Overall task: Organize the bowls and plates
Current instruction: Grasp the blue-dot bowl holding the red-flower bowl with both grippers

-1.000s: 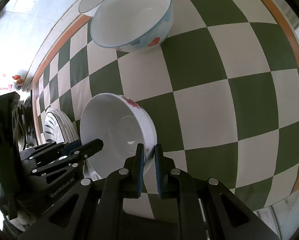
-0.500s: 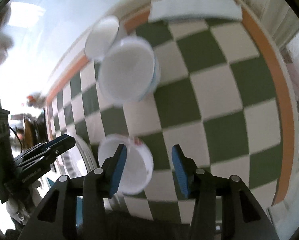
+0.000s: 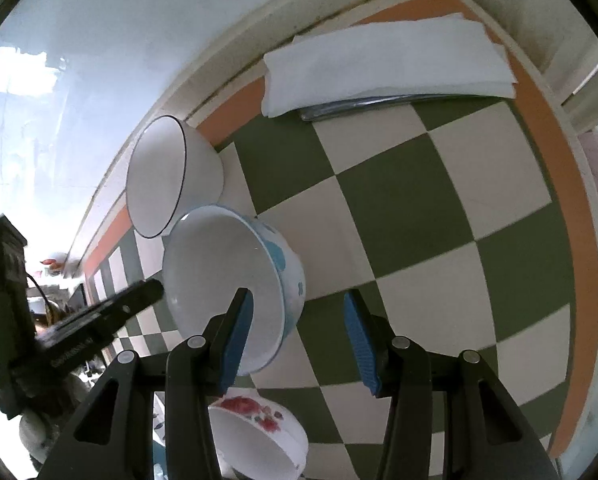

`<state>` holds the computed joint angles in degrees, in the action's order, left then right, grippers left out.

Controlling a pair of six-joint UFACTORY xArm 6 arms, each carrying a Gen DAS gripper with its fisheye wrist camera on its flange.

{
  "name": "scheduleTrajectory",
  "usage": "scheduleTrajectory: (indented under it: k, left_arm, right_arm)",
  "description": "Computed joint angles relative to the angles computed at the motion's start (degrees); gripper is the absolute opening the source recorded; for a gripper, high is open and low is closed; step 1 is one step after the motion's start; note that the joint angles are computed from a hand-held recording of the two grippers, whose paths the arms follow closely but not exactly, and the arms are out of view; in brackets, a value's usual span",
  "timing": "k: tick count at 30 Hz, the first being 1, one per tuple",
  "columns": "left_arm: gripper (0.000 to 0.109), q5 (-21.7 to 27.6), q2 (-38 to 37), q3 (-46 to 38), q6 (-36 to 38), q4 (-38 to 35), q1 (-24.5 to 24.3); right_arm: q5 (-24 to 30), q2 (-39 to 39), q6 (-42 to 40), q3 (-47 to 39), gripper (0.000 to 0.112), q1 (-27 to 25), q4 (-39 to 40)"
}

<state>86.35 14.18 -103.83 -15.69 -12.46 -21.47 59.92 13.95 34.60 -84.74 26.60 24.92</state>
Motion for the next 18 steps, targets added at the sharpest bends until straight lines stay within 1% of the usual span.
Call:
scheduleTrajectory:
  k: [2,4,8,9,10,11,13,14,15,16,18]
  left_arm:
    - [0.029,-0.4,0.6,-0.7,0.8,-0.3,0.1]
    - [0.029,0.6,1.6,-2.0,1.7,-1.3,0.3]
    - [0.028,0.4,1.9,-1.3,2.6,-2.0,0.1]
    - [0.028,0.3,2.1,-1.2,2.9,-2.1,-0.1]
    - [0.028,0.5,2.4,-1.0,3.2,-2.0,-0.4]
    - [0.025,0.9,2.8,-1.0,3.4,-2.3,-0.5]
    - [0.016,0.5,2.9,0.2,4.1,-2.9,-0.8]
    - [0.014,0.4,2.9,0.7,4.2,-2.9,-1.1]
    - [0.012,-0.1,2.7,1.5,4.3,-3.4,-1.1]
    - [0.01,-0.4,2.4,2.2,4.5,-4.2,-1.2]
    - [0.01,-1.1,1.8,3.0,4.1,-3.4,-1.7]
  right_arm:
    - [0.2,1.6,-0.9,-1.2,0.05,0.0,0.6]
    - [0.7,3.5,-1.4,-3.1,0.05,0.1,0.7]
    - [0.6,5.7,-1.6,-4.9,0.05,0.4,0.8]
    - [0.3,6.0,-1.7,-5.1,0.048,0.5,1.0]
    - [0.4,6.4,-1.8,-5.6,0.043,0.5,0.9]
    - [0.8,6.9,-1.9,-6.1,0.039,0.5,0.9]
    - [1.9,7.9,-1.6,-7.1,0.022,0.5,0.6]
    - [2.4,7.9,-1.0,-7.3,0.019,0.7,-0.4]
    - [2.9,8.2,-0.7,-7.8,0.012,0.8,-1.5]
    - [2.5,8.1,-0.7,-7.5,0.012,0.9,-1.3]
    - [2.5,8.2,-0.6,-7.6,0.012,1.1,-1.6]
